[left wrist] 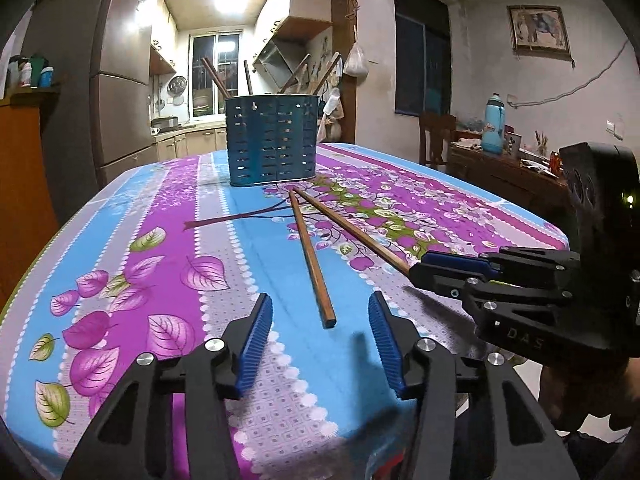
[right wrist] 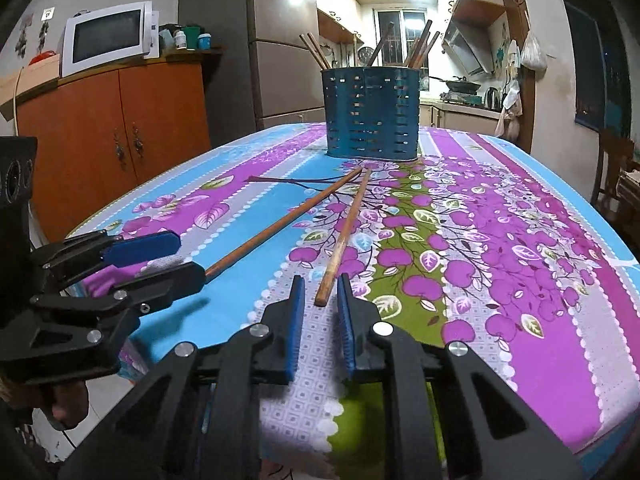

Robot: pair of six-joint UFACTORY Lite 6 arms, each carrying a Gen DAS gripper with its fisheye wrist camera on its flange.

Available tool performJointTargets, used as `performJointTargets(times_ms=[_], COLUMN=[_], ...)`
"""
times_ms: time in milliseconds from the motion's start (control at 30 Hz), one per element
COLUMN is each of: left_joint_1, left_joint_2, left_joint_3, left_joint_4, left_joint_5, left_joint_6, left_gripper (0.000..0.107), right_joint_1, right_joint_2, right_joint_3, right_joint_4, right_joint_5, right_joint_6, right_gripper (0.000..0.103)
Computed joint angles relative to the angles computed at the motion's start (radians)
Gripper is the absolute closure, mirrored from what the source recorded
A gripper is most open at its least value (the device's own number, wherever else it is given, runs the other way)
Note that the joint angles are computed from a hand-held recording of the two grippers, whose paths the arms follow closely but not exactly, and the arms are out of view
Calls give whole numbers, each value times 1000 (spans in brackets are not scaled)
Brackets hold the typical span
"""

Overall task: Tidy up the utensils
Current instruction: 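Close the left tool on a chopstick while the right tool grasps the other chopstick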

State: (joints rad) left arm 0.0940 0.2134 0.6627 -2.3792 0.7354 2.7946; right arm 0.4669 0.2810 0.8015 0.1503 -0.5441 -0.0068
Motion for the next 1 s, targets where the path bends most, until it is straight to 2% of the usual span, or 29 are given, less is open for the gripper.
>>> performJointTargets(times_ms=[267,533,600,733,1000], left_joint_1=[-1,-18,-21,-29,-56], left_joint_2=[55,72,75,85,100], left_joint_3=[49,46,47,41,11], left_joint_4=[14,-6,-12,-57,-183], left_joint_5=[-1,9,14,29,85], left_joint_6=[-11,12,14,50,157], left_gripper=[62,63,66,81,84], right_joint_1=[-5,-37,-40,-44,-43], right_joint_2=[25,5,4,4,13], right_joint_3=[25,6,3,-5,-20], right_joint_4=[8,-18,-22,-35,-29], right_joint_5=[2,13,11,-3,-52], right_joint_6=[-10,3,3,11,5], right_gripper=[96,97,97,97,97])
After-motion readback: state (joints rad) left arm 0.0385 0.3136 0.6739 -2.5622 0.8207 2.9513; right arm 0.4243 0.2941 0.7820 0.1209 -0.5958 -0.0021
